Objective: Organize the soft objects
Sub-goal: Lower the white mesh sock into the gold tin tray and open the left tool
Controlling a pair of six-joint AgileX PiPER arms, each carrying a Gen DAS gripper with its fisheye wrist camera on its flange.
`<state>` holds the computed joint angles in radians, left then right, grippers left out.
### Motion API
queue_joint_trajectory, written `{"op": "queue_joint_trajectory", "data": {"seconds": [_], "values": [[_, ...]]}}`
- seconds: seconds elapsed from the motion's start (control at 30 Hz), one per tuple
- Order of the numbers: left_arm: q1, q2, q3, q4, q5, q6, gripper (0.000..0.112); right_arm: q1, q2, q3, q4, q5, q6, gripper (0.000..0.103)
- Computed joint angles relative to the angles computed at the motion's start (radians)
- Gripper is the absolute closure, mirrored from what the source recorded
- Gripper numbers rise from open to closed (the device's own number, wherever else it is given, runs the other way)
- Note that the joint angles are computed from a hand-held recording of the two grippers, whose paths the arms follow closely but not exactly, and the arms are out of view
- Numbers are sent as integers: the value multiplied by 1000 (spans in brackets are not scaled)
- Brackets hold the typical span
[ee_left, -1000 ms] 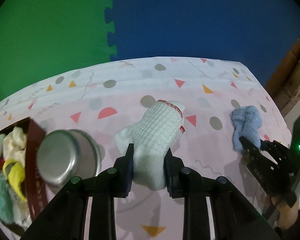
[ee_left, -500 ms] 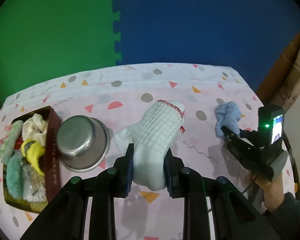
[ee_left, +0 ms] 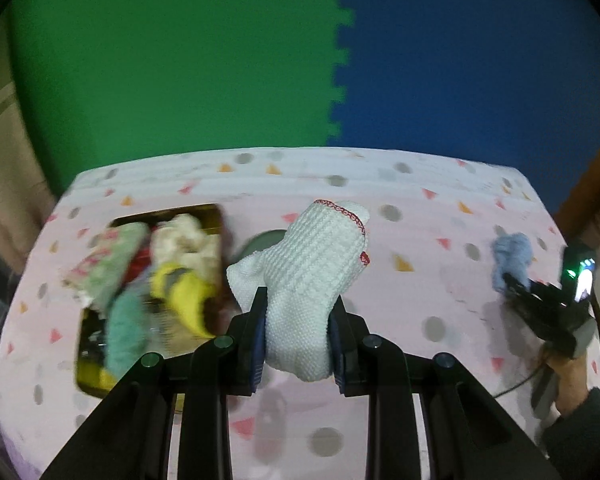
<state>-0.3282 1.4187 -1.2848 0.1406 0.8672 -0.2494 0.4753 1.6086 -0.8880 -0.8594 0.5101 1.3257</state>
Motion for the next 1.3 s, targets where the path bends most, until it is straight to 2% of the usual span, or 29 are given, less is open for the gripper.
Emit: {"op": "queue_joint_trajectory", "data": {"seconds": [0.37,0.6,0.9,1.3], "values": [[260,1,-13,-25,-4,106,88,0,0,1,-1,-1,1,76],[344,44,-23,-43,-22,164,88,0,0,0,1,2,-1,76],[396,102,-35,-56,-41,196,88,1,0,0,1,3,-4,76],[404,208,-87,-57,-68,216,87,0,0,-1,4,4,-7,76]]}}
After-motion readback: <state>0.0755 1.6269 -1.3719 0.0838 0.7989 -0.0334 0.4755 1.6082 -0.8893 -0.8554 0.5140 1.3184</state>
